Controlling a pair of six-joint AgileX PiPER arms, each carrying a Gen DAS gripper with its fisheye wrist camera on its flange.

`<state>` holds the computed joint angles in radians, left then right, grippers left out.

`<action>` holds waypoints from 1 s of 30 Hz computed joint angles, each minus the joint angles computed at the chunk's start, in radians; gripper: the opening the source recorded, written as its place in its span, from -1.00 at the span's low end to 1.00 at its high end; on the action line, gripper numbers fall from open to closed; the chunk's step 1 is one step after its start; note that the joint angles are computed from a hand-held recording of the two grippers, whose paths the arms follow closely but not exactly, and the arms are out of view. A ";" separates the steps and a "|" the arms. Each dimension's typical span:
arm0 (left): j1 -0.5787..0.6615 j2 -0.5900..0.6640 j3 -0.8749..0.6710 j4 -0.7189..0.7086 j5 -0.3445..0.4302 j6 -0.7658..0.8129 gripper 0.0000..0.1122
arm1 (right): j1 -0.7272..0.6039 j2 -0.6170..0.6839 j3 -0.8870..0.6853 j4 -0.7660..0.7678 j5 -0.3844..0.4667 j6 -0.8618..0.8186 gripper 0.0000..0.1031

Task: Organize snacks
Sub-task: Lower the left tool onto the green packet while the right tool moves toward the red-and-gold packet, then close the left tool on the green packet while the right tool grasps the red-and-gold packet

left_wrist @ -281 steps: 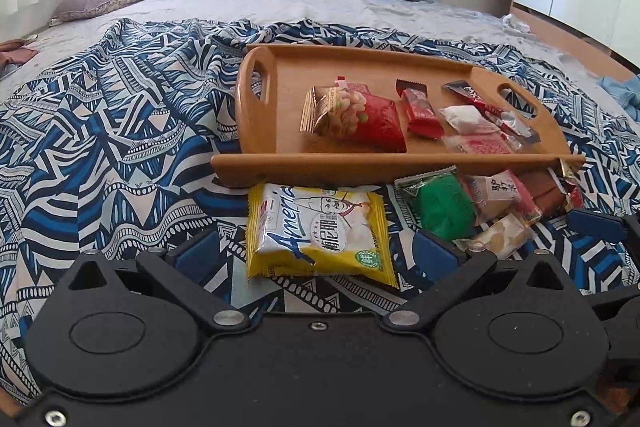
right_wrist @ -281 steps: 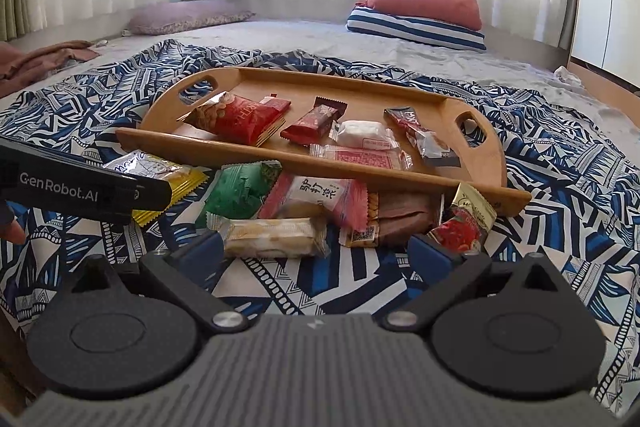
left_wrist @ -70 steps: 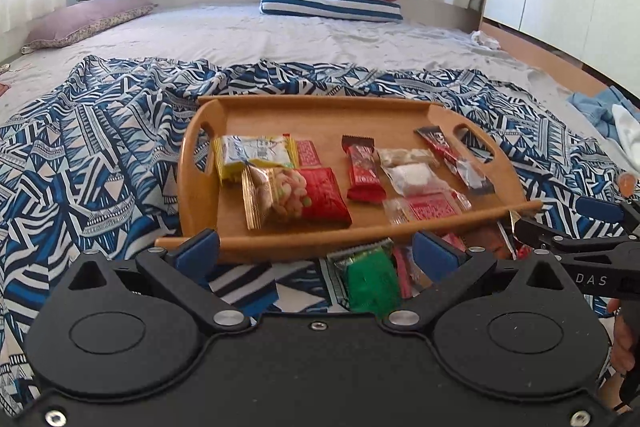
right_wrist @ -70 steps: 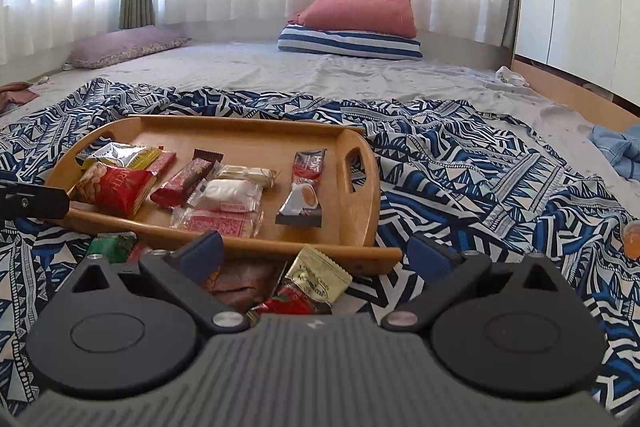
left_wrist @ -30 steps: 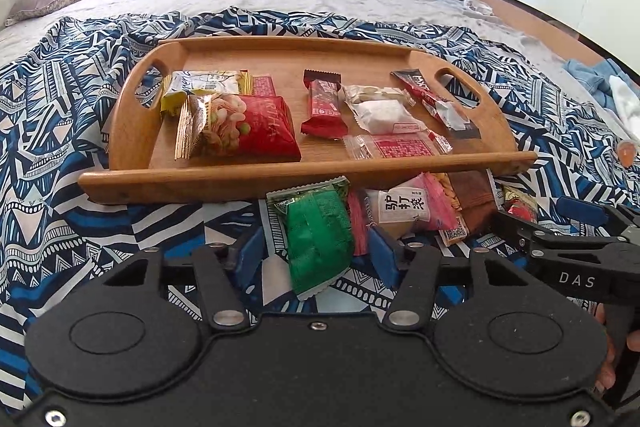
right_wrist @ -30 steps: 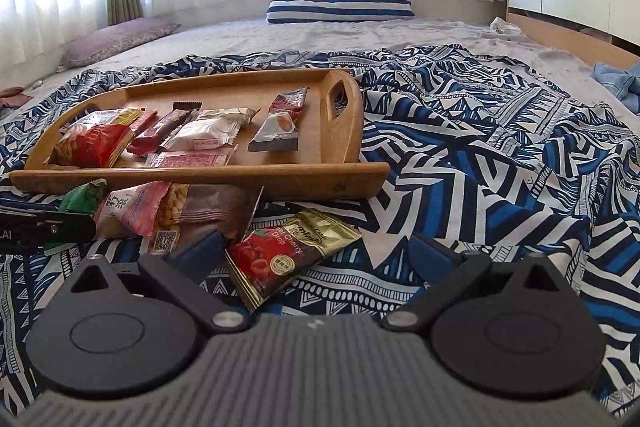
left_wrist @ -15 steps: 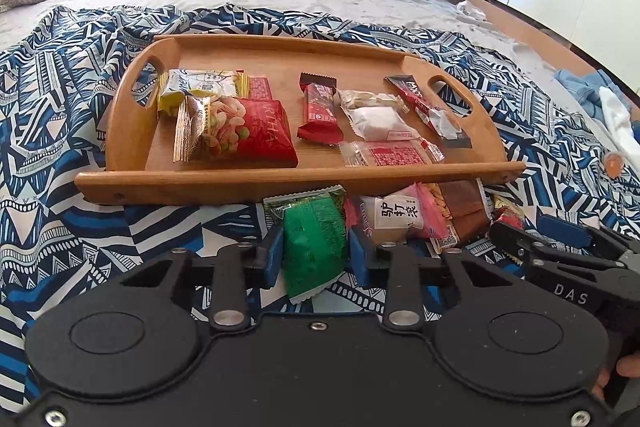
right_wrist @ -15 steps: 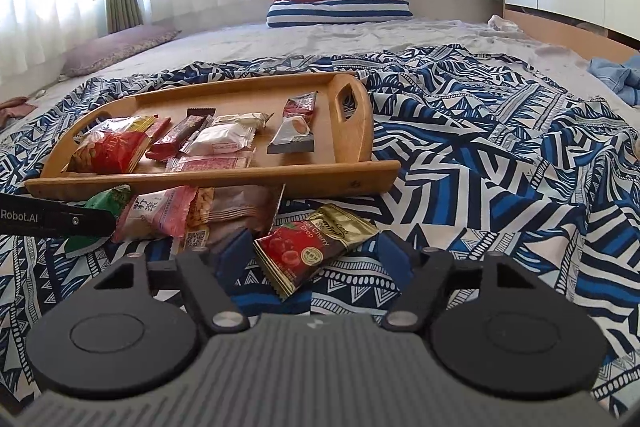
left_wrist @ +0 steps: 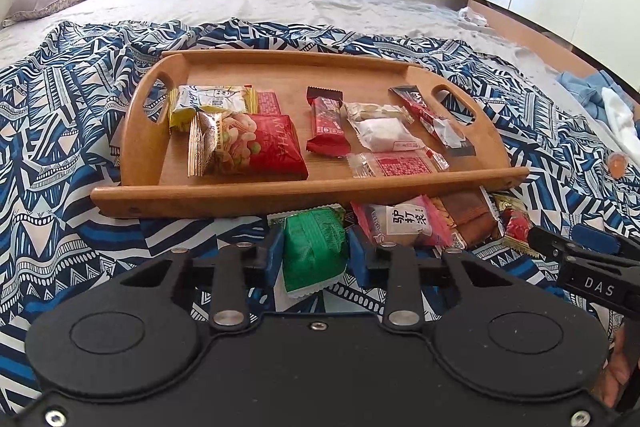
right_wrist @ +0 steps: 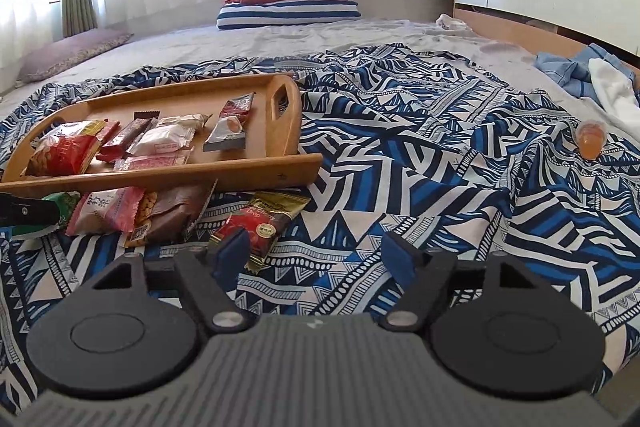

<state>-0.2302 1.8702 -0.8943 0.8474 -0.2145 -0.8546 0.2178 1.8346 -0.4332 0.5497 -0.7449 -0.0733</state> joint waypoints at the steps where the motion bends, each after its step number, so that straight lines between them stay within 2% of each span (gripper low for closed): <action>1: -0.001 0.002 -0.001 -0.009 0.001 0.011 -0.42 | -0.003 -0.007 -0.005 -0.021 0.012 0.024 0.62; 3: -0.005 0.014 -0.010 -0.018 0.008 0.021 -0.41 | -0.007 -0.013 -0.028 -0.042 0.046 0.060 0.62; 7: -0.009 0.039 -0.028 0.015 0.025 -0.019 -0.41 | 0.010 0.012 -0.109 0.030 0.123 0.057 0.57; 10: -0.012 0.043 -0.021 -0.064 0.016 0.071 -0.42 | 0.033 0.040 -0.162 0.140 0.151 -0.009 0.46; 13: -0.008 0.037 -0.016 -0.046 0.008 0.060 -0.44 | 0.059 0.071 -0.203 0.265 0.147 -0.106 0.41; 14: -0.004 0.035 -0.016 -0.019 0.006 0.032 -0.45 | 0.065 0.078 -0.214 0.297 0.147 -0.134 0.36; 17: 0.005 0.025 -0.015 0.040 0.004 -0.027 -0.47 | 0.075 0.089 -0.231 0.339 0.144 -0.178 0.03; 18: 0.008 0.019 -0.012 0.048 0.001 -0.033 -0.47 | 0.074 0.088 -0.232 0.340 0.143 -0.185 -0.17; 20: 0.015 0.003 -0.003 0.055 -0.008 -0.037 -0.47 | 0.066 0.080 -0.228 0.316 0.152 -0.171 -0.20; 21: 0.018 -0.005 0.001 0.058 -0.012 -0.038 -0.47 | 0.058 0.075 -0.223 0.291 0.157 -0.153 -0.29; 25: 0.035 -0.045 0.016 0.085 -0.028 -0.065 -0.48 | 0.031 0.042 -0.195 0.202 0.177 -0.076 -0.31; 30: 0.061 -0.090 0.009 0.206 -0.037 -0.186 -0.48 | 0.047 0.002 -0.166 0.211 0.153 -0.101 -0.32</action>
